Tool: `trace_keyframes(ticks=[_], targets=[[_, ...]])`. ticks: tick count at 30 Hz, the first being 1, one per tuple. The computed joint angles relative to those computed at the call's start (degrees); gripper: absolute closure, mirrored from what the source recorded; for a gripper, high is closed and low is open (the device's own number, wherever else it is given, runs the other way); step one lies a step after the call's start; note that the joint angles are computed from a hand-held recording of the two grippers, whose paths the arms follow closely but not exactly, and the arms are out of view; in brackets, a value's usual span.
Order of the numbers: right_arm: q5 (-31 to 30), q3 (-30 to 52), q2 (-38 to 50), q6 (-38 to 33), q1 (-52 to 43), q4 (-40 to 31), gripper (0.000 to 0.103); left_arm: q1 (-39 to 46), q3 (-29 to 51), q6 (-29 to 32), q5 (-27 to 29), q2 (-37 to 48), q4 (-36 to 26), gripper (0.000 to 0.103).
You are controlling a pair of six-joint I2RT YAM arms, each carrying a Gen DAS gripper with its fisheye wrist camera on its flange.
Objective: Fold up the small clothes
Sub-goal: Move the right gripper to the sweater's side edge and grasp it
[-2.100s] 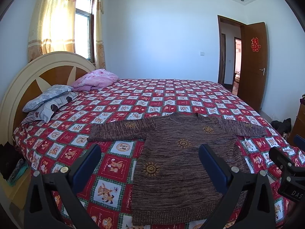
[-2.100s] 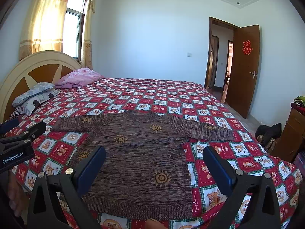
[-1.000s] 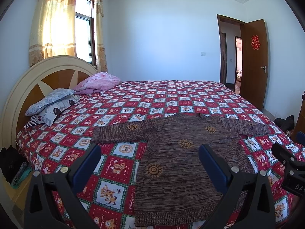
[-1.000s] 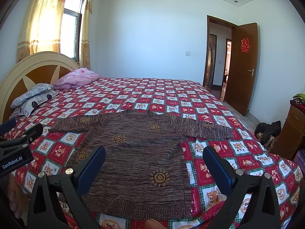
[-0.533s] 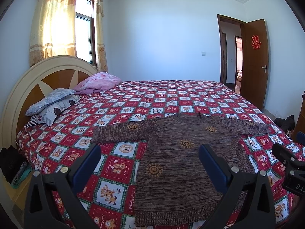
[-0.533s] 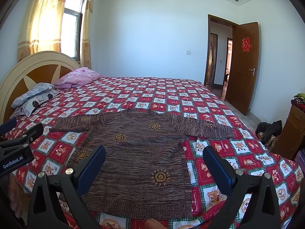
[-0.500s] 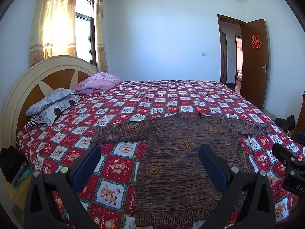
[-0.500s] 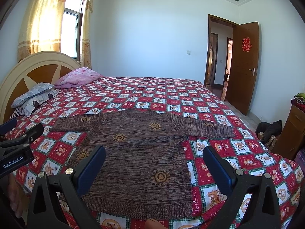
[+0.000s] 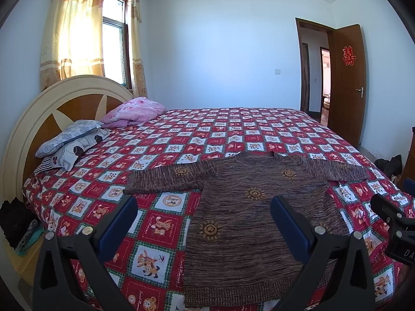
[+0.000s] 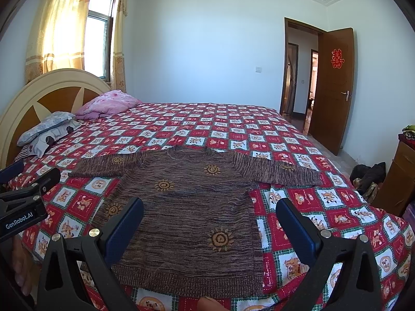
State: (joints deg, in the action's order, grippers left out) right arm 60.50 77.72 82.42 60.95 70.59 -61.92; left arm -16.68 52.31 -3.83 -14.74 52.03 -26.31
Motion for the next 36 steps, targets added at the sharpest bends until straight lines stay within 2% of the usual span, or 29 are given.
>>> trace_keyframes(ticks=[7, 13, 19, 23, 29, 33, 36], targets=[[-4.0, -6.3, -4.4, -5.7, -3.0, 9.3, 0.001, 0.5, -1.2, 0.2, 2.9, 1.2, 1.2, 0.0], [-8.2, -9.9, -5.0, -8.5, -8.3, 12.8, 0.001, -1.1, -1.7, 0.9, 2.5, 4.6, 3.9, 0.0], [-13.9, -15.6, -7.9, -10.5, -17.3, 15.9, 0.001, -2.9, -0.4, 4.2, 2.2, 12.5, 8.7, 0.0], [-19.6, -19.1, -10.5, -13.1, -24.9, 18.3, 0.001, -3.9, 1.6, 7.1, 2.1, 19.1, 12.4, 0.0], [-28.1, -22.9, -14.1, -20.5, -40.2, 22.1, 0.001, -3.7, 6.9, 9.7, 1.8, 29.4, 16.5, 0.0], [-33.5, -23.6, -13.6, -26.2, -52.5, 25.5, 0.001, -2.9, 11.2, 10.0, 0.7, 36.6, 18.6, 0.0], [-40.1, -23.8, -11.7, -29.5, -62.4, 30.3, 0.001, -2.1, 15.3, 9.4, -0.5, 42.1, 18.6, 0.0]])
